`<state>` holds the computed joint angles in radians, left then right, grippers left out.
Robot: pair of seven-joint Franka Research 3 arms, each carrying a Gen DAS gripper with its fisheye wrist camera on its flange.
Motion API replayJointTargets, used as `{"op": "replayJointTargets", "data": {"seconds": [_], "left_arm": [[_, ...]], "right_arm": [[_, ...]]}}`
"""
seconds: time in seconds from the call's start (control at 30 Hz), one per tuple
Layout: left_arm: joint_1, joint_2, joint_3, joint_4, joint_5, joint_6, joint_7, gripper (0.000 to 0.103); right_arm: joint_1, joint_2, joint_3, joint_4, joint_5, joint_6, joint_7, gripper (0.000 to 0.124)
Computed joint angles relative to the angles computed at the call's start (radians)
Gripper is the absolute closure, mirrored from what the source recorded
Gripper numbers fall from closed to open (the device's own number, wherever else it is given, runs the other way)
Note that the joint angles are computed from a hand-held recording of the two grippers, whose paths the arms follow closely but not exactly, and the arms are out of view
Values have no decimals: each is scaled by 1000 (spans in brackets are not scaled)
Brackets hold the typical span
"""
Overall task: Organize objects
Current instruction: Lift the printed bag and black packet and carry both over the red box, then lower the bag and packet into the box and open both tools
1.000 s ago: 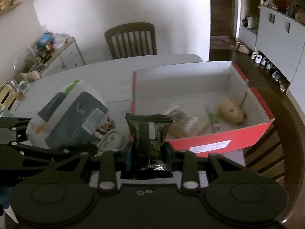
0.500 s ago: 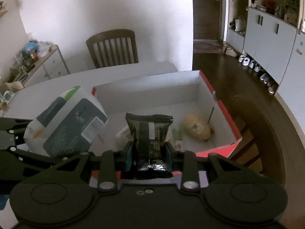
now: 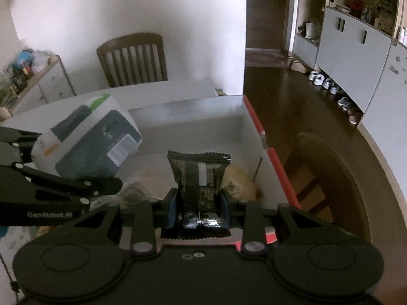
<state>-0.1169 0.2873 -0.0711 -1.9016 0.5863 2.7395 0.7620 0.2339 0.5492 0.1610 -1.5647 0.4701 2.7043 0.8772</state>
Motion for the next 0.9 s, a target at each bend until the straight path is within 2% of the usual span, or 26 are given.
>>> {"op": "replayJointTargets", "data": {"seconds": [0.27, 0.33, 0.6, 0.7, 0.8, 0.9], "left_arm": [[20, 117, -19, 135, -103, -94, 107, 49], [32, 142, -30, 164, -151, -121, 139, 49], [53, 179, -44, 207, -262, -169, 211, 49], [56, 180, -41, 199, -281, -165, 217, 48], [53, 173, -34, 187, -285, -155, 204, 35], [55, 165, -34, 171, -286, -140, 210, 34]], "right_arm": [[25, 75, -28, 85, -76, -66, 38, 91], [39, 81, -34, 85, -97, -54, 37, 91], [64, 139, -58, 143, -163, -93, 68, 91], [71, 155, -65, 160, -183, -108, 87, 91], [71, 161, -67, 162, -193, -108, 98, 89], [67, 170, -65, 173, -198, -119, 103, 87]]}}
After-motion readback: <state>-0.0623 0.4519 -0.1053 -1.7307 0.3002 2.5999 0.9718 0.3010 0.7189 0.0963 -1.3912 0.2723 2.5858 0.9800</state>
